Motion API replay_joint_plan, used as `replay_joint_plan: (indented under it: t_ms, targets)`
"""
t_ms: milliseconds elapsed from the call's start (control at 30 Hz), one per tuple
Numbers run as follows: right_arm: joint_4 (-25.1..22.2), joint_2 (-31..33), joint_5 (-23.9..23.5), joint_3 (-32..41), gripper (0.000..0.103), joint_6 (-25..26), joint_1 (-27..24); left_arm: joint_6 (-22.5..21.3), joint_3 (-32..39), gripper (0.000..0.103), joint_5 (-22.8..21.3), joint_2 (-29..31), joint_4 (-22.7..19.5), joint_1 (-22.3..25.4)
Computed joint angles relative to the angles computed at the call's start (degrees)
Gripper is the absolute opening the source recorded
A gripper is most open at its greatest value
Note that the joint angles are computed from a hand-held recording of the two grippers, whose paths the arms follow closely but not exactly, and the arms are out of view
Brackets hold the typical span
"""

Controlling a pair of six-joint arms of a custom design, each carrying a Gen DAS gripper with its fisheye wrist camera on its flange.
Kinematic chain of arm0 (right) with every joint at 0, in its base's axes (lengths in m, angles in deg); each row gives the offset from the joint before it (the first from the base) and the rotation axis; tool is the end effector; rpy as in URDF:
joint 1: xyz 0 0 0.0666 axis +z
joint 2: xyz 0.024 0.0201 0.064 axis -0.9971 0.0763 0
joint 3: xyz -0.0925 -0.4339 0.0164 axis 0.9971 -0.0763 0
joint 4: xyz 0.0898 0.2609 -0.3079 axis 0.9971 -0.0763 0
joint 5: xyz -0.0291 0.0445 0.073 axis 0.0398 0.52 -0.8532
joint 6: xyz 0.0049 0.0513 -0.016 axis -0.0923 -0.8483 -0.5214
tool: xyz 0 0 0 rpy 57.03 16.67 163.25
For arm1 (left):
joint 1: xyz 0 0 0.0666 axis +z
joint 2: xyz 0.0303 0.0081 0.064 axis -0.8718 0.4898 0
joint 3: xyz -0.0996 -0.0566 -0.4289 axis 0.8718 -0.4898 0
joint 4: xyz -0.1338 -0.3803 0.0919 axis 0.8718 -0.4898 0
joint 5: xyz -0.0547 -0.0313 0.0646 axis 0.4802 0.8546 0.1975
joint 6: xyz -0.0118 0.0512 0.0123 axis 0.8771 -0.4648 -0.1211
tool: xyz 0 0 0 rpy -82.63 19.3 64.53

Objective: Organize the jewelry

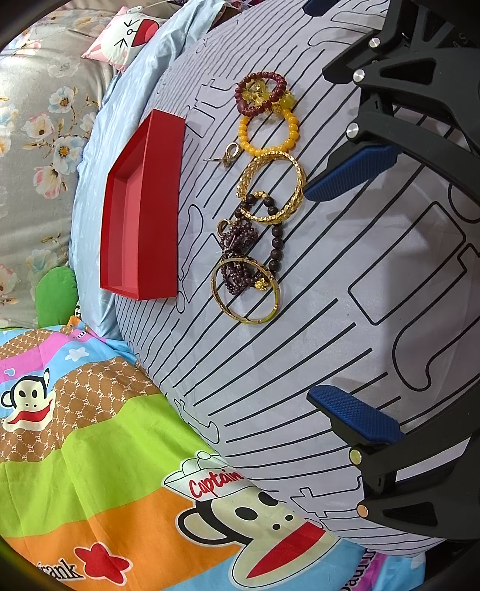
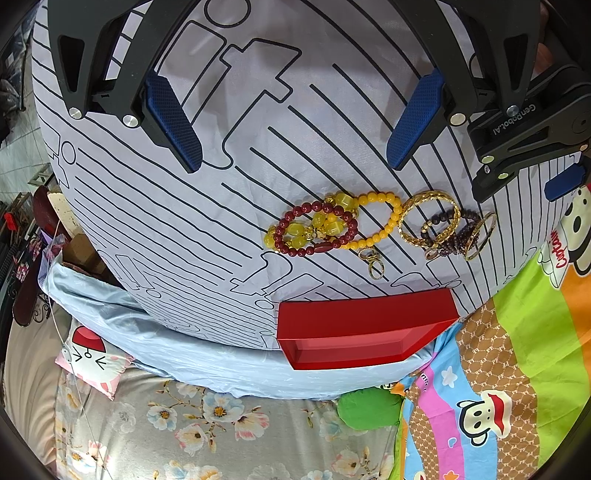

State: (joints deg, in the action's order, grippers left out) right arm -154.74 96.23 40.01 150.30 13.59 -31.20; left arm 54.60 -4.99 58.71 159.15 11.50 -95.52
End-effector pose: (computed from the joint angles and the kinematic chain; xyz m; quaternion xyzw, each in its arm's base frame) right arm 0.3264 0.4149 0.5072 0.0751 0.9188 -0.0614 0.3827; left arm 0.3646 -0.2368 0.5032 0.0206 0.9248 0.0139 0.3797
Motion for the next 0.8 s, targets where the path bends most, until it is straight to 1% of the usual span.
replay_joint_plan:
  t_ms: [67, 167, 333, 433, 600, 733, 800]
  targets:
    - [0.29, -0.02, -0.26, -0.06, 0.097, 0.04, -0.02, 0.33, -0.21, 0.095, 0.73, -0.55, 0.21, 0.42]
    - [1.36, -1.7, -0.78, -2.08, 0.097, -0.01, -0.43, 0.54, -0.76, 0.096, 1.22, -1.63, -0.48, 0.98]
    - [1.48, -1.66, -1.71, -1.98, 0.096, -0.24, -0.66, 0.36, -0.84, 0.096, 1.98, -2.18, -0.43, 2.98]
    - [1.22, -1.33, -2.38, -1.53, 0.096, 0.37, -0.98, 0.48, 0.23, 0.096, 6.25, -1.28, -1.47, 5.41]
    - [1.5, -1.27, -2.64, -1.06, 0.096, 0.85, -1.56, -1.56, 1.41, 0.096, 10.13, -0.04, 0.82, 7.41]
    - [2.18, -1.25, -3.56, -0.91, 0.096, 1.17, -2.18, -3.32, 2.81, 0.095, 10.56, 1.88, 1.88, 7.33]
    - [2.53, -1.17, -3.75, -0.82, 0.096, 1.59, -2.35, -3.38, 3.63, 0.095, 10.87, 3.16, 1.48, 7.6]
